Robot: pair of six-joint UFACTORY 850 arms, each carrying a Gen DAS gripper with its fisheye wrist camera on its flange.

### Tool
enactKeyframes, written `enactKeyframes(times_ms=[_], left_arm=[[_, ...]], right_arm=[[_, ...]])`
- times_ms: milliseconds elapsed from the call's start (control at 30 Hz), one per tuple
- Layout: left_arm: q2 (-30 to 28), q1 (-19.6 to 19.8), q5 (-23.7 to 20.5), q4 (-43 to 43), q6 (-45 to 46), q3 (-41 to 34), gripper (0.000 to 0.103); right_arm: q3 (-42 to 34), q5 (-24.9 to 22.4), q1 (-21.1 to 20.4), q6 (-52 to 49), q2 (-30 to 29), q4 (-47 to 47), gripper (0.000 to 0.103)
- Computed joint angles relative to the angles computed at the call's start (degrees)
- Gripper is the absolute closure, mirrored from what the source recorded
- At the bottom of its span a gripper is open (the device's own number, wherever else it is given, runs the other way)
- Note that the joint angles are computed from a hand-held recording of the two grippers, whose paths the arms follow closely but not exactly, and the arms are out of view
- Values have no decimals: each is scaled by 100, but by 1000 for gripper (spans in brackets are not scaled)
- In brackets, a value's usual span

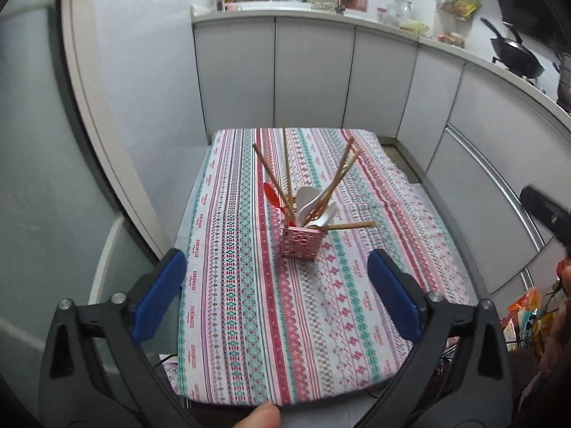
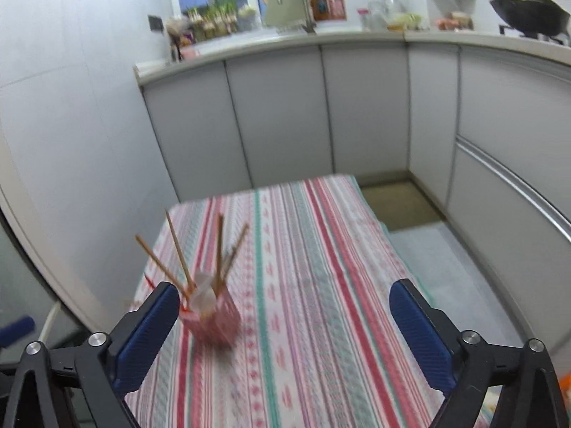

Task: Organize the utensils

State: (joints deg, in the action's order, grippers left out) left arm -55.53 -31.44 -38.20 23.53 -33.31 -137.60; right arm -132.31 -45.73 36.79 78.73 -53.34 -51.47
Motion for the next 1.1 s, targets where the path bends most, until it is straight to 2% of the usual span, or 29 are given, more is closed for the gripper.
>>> enactKeyframes(times_ms=[167,267,367,533,767,1100], left_arm=[[867,-246,352,1084,-1135,1283,1],[1170,-374,426,1637,-1789,1718,1],[1452,-488,495,2125,-2360,2128,1],[1758,-617,483,2792,-3001,2589,1],[1939,-660,518,3090,-3408,2859,1],[2010,-710,442,3155,-3506,2957,1]], right_arm=[[1093,-327,232,633,781,-438,1],[1661,-541,390,1219,1194,-819,1],[1950,-681,512,1291,1445,-863,1],[1921,-1159,669,1112,1477,-858,1],[1936,-1099,718,1057,1489,-797,1],[1591,-1163,797,772,1242,-789,1]])
